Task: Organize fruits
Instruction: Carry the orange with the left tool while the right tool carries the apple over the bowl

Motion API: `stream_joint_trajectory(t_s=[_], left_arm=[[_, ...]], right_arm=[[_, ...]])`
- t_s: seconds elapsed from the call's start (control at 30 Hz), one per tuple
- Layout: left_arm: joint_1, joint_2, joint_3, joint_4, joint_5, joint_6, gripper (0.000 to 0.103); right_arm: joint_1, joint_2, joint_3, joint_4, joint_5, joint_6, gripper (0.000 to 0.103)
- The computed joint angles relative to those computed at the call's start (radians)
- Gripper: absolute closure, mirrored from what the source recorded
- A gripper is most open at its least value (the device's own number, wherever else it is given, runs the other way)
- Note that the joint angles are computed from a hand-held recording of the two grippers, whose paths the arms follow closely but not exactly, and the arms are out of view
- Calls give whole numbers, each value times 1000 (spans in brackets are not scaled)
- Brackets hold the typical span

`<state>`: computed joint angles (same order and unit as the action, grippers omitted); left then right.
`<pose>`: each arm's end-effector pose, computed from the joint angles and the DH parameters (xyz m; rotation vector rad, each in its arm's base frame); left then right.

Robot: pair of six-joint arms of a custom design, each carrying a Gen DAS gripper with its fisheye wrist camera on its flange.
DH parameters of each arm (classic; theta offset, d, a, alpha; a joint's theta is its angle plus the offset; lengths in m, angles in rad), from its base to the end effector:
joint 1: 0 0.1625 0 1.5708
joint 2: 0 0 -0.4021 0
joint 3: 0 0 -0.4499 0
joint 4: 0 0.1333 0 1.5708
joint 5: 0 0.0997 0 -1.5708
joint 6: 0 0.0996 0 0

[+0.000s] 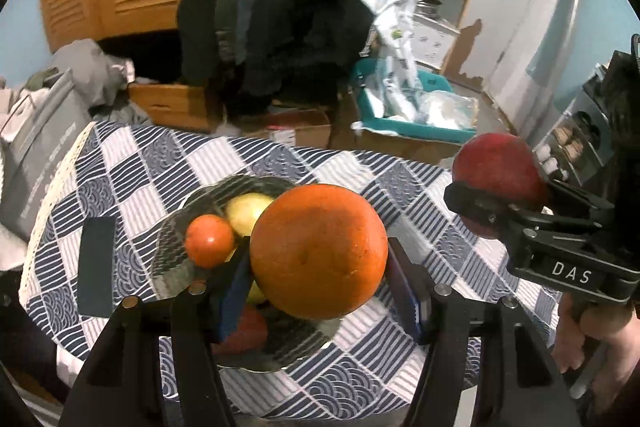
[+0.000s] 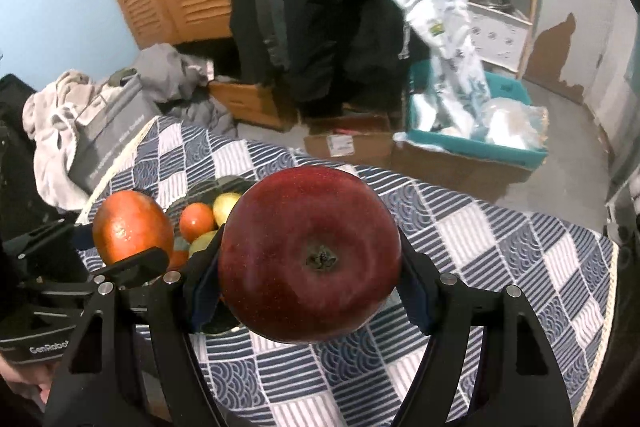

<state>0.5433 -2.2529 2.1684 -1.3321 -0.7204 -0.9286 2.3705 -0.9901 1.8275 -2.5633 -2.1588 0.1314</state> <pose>-0.1348 -0.3246 0.4324 0.2046 2.4184 -0.8063 0.5084 -0.3852 0.0980 0.8048 -2.5070 0.5406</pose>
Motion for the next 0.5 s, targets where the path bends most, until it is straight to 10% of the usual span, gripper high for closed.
stream_joint_trajectory(t_s=[0.5], left_arm=[[186,-29,13,-1,25,4,38]], right_arm=[[-46,164,-84,34,93,-1,28]])
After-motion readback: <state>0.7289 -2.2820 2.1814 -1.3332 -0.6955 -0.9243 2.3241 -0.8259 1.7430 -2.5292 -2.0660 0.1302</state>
